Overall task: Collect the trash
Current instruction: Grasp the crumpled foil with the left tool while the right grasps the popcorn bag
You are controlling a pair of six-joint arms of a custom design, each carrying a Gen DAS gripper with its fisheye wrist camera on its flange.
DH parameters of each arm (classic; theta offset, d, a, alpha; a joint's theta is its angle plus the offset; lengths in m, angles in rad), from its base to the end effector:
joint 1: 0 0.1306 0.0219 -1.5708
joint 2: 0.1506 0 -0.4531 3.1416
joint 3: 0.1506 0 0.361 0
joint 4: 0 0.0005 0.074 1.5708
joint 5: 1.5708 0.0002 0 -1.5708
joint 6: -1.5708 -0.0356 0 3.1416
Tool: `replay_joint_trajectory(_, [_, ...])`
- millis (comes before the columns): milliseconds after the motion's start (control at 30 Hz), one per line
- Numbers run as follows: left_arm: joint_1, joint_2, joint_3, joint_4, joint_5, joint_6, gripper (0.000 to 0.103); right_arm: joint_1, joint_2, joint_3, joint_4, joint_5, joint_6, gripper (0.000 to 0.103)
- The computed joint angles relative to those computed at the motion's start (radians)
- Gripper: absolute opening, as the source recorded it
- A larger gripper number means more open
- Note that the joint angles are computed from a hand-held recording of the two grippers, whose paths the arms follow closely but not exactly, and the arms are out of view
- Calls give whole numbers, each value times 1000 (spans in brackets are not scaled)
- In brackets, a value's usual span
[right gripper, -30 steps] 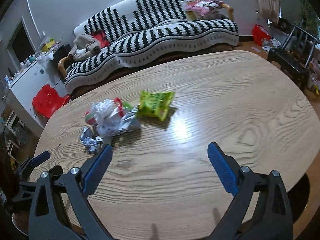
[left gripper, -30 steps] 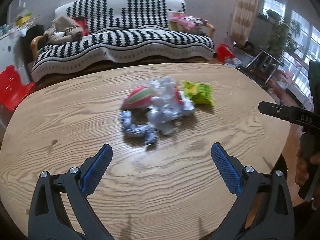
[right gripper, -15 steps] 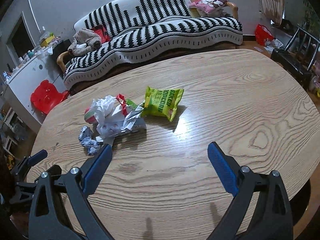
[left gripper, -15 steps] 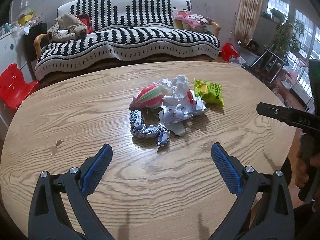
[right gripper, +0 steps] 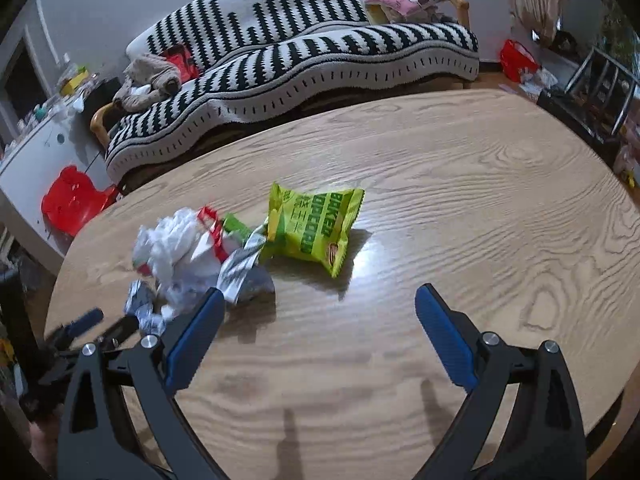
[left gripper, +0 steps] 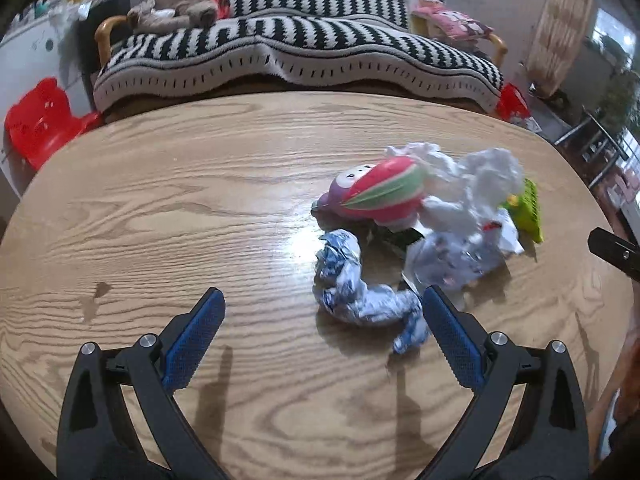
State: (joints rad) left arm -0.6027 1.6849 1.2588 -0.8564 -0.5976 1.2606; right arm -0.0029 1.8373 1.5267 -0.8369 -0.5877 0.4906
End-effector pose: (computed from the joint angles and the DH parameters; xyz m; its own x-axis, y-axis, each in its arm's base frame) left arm 0.4216 -0.2664 0.3195 -0.5619 -0.5690 -0.6005 -0.6493 0.7531 -0.1061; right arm 0.5916 0.0175 0.3400 -0.6980 -0.3901 -0.6005 -0.6283 0.7359 0.2523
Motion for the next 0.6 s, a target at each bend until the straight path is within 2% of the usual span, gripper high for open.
replay_joint_trajectory(133, [23, 17, 0, 15, 20, 5, 96, 32, 65, 56, -5, 15, -84, 93])
replay_joint_trajectory(267, [36, 12, -21, 76, 27, 9, 96, 62, 139, 131, -34, 17, -166, 93])
replay_joint_trajectory(433, [40, 9, -41, 127, 38, 5, 96, 95, 198, 197, -54, 36, -202, 93])
replay_joint_trajectory(500, [42, 9, -44, 135, 34, 0, 96, 108, 197, 189, -17, 56, -200, 91])
replay_joint_trajectory(533, [43, 9, -46, 144, 37, -1, 95, 115, 194, 180, 2, 73, -190, 87])
replay_joint_trajectory(600, [46, 8, -54, 173, 49, 0, 92, 120, 187, 165, 17, 69, -165, 62])
